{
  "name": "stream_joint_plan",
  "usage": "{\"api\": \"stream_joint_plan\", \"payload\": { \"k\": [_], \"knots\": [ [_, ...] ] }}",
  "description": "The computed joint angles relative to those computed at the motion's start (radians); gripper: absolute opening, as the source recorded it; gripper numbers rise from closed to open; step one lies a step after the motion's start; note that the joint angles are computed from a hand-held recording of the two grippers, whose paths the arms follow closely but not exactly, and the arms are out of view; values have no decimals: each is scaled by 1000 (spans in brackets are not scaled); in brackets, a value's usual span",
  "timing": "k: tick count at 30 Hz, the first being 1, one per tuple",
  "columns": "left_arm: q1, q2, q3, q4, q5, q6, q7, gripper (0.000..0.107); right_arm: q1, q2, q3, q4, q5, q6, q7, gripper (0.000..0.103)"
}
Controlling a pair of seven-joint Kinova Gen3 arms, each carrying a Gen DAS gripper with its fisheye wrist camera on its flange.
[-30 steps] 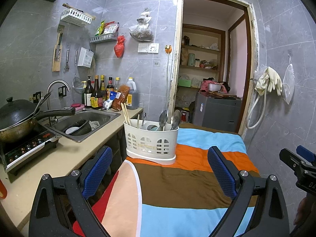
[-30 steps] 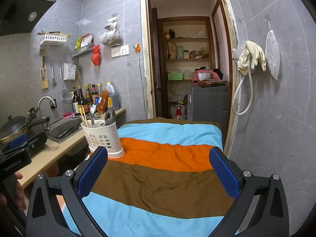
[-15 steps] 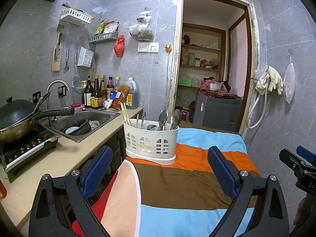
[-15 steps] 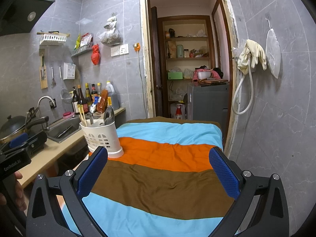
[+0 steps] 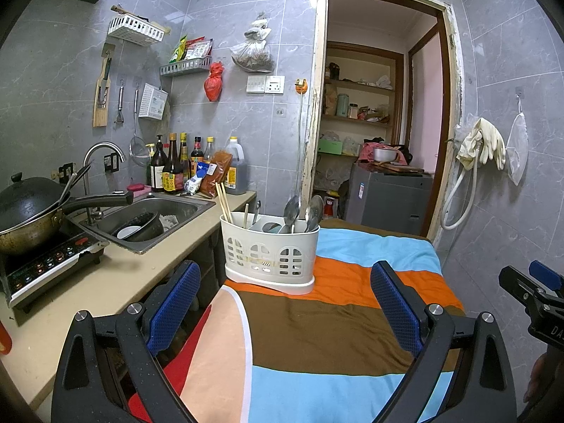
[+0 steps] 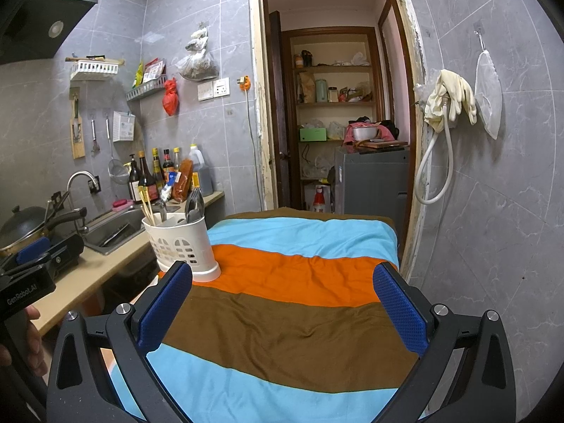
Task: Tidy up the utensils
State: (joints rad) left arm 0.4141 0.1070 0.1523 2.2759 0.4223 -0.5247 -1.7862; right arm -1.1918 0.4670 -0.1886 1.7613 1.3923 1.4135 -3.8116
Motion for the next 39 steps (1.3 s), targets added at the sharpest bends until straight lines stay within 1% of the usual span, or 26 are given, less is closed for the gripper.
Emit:
{"api": "stream_joint_plan", "payload": {
  "k": [21, 22, 24, 27, 30, 39],
  "knots": [
    [6, -2, 1, -5, 23, 9, -20, 95, 2, -3, 0, 2, -1, -4, 2, 103],
    [13, -2, -2, -12, 43, 20, -42, 95, 2, -4, -1, 2, -1, -5, 2, 103],
    [41, 1, -6, -15, 119, 6, -115, 95, 2, -3, -1, 0, -2, -4, 3, 103],
    [60, 2, 0, -15, 169, -9, -169, 95, 4, -5, -1, 2, -2, -6, 4, 103],
    [70, 8, 5, -16, 190, -19, -199, 95, 0, 2, -3, -4, -7, -3, 1, 103],
    [63, 16, 5, -15, 166, -17, -171, 95, -1, -1, 1, -4, -8, -6, 5, 103]
  ]
}}
